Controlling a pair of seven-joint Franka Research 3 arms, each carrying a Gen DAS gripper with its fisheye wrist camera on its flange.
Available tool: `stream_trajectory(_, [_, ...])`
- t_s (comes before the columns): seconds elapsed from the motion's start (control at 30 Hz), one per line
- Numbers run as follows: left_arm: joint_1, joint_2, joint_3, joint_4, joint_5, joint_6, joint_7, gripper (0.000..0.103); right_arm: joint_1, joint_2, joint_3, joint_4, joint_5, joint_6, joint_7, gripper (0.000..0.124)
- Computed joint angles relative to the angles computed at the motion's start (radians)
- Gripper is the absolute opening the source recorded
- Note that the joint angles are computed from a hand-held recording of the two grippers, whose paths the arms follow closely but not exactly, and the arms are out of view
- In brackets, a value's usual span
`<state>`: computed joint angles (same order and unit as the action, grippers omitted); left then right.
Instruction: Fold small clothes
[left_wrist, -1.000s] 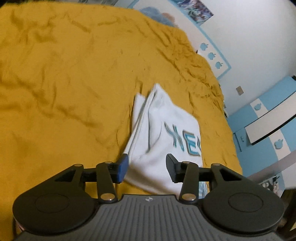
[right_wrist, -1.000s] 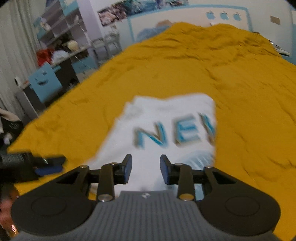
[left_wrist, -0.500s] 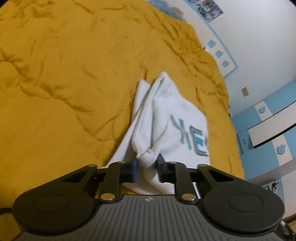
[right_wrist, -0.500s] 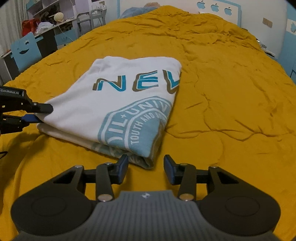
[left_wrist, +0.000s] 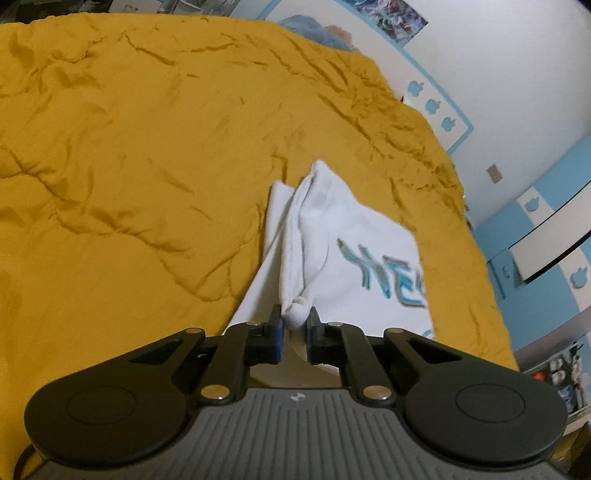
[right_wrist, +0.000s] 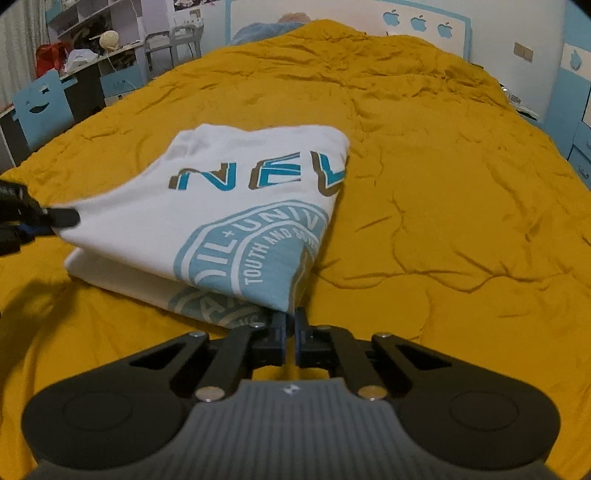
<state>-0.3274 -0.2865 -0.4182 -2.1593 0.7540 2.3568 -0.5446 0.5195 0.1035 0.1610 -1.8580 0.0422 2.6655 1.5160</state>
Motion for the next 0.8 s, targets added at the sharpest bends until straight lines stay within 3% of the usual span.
stream_trajectory(0.13, [-0.019,0.022,0.016,-0.008,-0.069,-0.013,0.058,0.012,0.008,0.018,-0.005,0.008,-0.042,-0.029,0.026,0.000])
stream_trajectory(0.23, [-0.022,0.030,0.017,-0.026,-0.080,0.004,0.045,0.012,0.000,0.029,-0.005,0.011,0.002,-0.062,0.029,0.000])
stream_trajectory(0.43, [-0.033,0.030,0.016,-0.006,-0.100,-0.036,0.075,0.012,-0.002,0.036,-0.006,0.021,0.017,-0.074,0.022,0.000])
stream_trajectory(0.8, [-0.076,0.078,0.012,0.099,-0.163,-0.216,0.167,0.012,-0.014,0.012,-0.003,0.006,0.076,-0.083,0.005,0.000])
